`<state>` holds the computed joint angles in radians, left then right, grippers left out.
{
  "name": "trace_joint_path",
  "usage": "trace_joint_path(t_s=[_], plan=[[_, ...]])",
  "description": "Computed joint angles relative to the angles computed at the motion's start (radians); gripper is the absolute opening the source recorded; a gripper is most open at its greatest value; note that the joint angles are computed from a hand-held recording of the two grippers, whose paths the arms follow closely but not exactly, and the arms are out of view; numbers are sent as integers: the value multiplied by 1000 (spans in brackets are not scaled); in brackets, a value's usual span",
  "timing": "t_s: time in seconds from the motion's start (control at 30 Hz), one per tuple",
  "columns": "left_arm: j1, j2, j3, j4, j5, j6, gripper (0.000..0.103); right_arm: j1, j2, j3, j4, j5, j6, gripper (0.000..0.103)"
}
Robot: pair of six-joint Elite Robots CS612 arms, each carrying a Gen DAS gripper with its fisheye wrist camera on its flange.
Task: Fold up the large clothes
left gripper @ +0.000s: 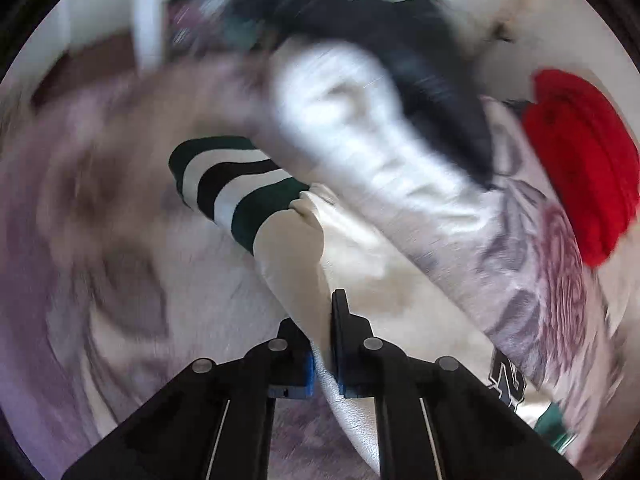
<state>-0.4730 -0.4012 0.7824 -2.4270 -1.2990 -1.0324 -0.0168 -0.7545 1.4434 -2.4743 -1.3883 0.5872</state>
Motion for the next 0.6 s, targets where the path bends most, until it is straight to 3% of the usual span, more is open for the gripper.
trace_joint_path(t_s=[0.07,0.13,0.2,0.27,0.37,0.43,0.5,0.57,0.6], plan=[[-9,8,-36,2,42,83,4,3,21,-5,-126,51,57,70],[-17,-5,-28,-22,75,152,4,11,70,-61,-167,99,84,67],[-26,-7,-37,-34,103,215,4,20,128,-150,-78,158,54,65],[-33,-10,-50,-44,117,268,3,27,155,-200,6,159,6,67],[-47,-15,-59,-71,132,344,3,7,142,-186,14,228,-20,67],[-60,-28,-50,-108,146,406,3,-12,99,-122,-20,245,-5,67],[-80,-29,-63,-142,169,485,2,-19,55,-68,-4,171,-10,73],[-97,-39,-61,-172,170,542,2,-8,13,-38,84,-22,-30,88],[-107,-40,-67,-182,165,567,2,-2,-1,-29,141,-127,-47,91]])
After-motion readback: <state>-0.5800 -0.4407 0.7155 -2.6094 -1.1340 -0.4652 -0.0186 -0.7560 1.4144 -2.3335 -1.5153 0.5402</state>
